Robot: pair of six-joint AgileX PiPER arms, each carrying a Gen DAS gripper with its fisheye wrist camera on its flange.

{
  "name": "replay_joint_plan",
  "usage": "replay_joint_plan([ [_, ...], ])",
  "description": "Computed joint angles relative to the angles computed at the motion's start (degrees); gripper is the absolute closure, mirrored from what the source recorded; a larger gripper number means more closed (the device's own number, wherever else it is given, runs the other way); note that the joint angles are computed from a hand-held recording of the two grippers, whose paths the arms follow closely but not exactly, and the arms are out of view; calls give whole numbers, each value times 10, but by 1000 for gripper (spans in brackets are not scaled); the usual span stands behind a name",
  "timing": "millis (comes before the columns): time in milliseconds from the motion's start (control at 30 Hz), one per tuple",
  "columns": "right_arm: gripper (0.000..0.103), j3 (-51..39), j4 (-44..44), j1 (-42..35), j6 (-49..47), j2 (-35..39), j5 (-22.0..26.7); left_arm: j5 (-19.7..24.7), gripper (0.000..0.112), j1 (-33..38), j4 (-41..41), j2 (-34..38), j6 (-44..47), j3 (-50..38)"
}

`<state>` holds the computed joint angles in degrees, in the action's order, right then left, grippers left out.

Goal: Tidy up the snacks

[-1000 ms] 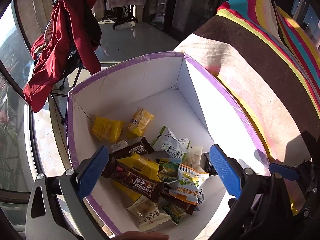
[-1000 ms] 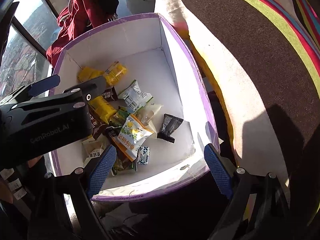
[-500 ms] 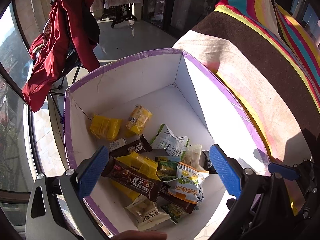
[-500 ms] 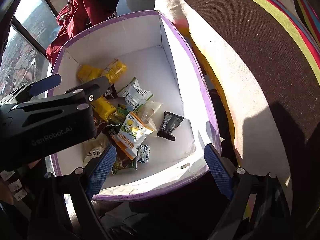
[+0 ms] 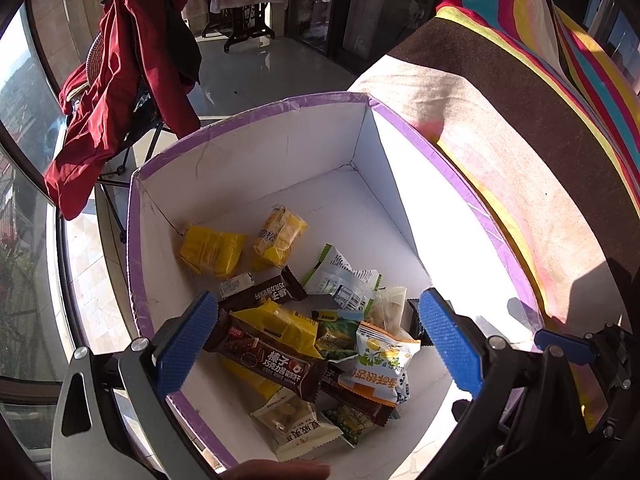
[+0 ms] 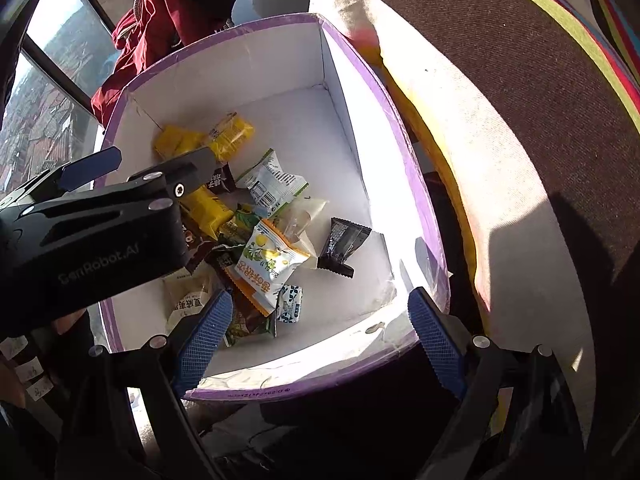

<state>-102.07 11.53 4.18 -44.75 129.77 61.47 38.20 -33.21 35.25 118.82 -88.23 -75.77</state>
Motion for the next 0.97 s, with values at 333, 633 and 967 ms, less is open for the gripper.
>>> replay_joint_plan([
  [333, 17, -1, 0, 0, 0, 1, 1, -4, 11, -1, 1, 0, -5, 4],
  [633, 17, 2, 0, 0, 3, 0, -1, -1, 11, -7, 5, 1, -21, 5],
  [967, 17, 9, 0, 2, 3, -2, -5, 2, 11, -10, -6, 1, -12, 0],
])
